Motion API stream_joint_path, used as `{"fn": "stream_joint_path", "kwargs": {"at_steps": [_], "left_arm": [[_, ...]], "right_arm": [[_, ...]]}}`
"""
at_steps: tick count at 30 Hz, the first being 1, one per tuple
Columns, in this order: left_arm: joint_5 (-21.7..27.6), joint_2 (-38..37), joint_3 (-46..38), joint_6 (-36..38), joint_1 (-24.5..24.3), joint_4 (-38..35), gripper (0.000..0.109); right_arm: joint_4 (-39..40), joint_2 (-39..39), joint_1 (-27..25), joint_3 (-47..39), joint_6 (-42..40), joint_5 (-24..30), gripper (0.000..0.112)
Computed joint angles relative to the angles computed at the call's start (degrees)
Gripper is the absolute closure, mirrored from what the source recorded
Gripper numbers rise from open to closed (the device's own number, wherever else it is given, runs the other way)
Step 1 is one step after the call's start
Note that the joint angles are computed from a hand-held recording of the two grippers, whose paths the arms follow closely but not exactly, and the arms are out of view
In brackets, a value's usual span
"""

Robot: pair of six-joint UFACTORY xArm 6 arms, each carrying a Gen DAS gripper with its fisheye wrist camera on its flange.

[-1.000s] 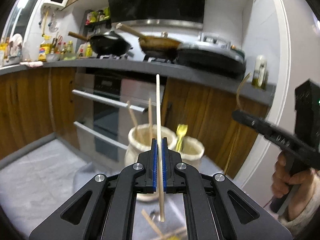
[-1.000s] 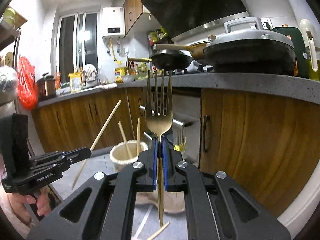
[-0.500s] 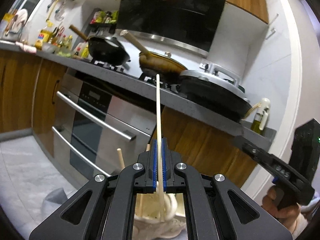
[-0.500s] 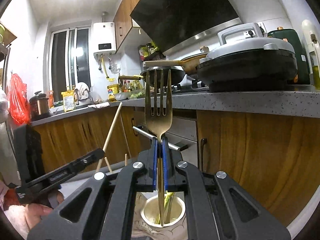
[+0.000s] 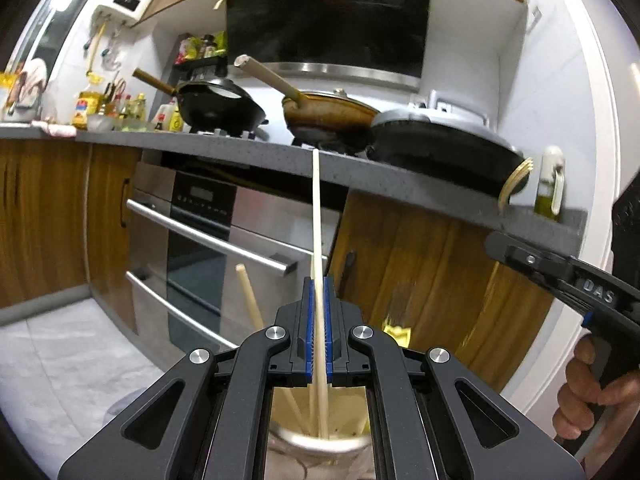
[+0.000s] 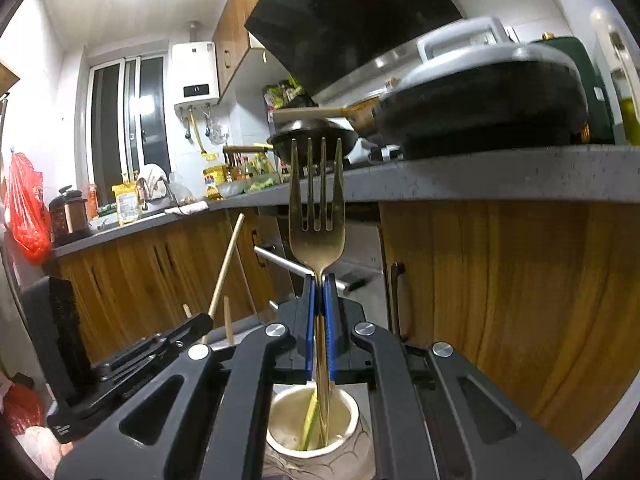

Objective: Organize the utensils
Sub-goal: 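Drop the chopstick into the tall cup while the right drops the gold fork into the short cup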

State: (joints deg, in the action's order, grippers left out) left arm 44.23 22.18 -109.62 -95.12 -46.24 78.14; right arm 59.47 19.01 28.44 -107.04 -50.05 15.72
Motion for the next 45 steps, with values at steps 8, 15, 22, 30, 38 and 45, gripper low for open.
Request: {"fn": "stream_joint_path", "kwargs": {"at_steps": [8, 15, 22, 30, 38, 45], "left_arm": [[2.86, -5.18, 8.27, -3.07, -2.87, 2.8, 0.104], [6.04, -7.17, 11.43, -2.67, -3.77, 0.13, 0.104], [6.96, -8.01, 11.77, -1.3, -3.47, -2.75, 0.083], [7.55, -8.56, 12.63, -2.8, -3.96, -1.51, 0.074], [5.98, -9.54, 13.38, -3.35, -4.2, -0.59, 0.069], [7.14, -9.42, 12.96, -2.14, -4.37, -1.72, 0.069]], "right_arm": [[-2.96, 0.06, -0.33, 2.69, 3.18, 0.87, 0.108], [-6.69, 0.47, -0.12, 3.79, 7.03, 0.93, 0.108], [-9.63, 1.25, -0.2, 3.43, 9.84, 1.04, 0.108], [-13.01, 3.0, -0.57, 1.56, 13.79, 1.76, 0.108], [-17.36, 6.74, -1.14, -3.78, 18.94, 4.55, 0.107], [-22.52, 8.32, -1.21, -5.76, 23.57, 4.99, 0.102]]}}
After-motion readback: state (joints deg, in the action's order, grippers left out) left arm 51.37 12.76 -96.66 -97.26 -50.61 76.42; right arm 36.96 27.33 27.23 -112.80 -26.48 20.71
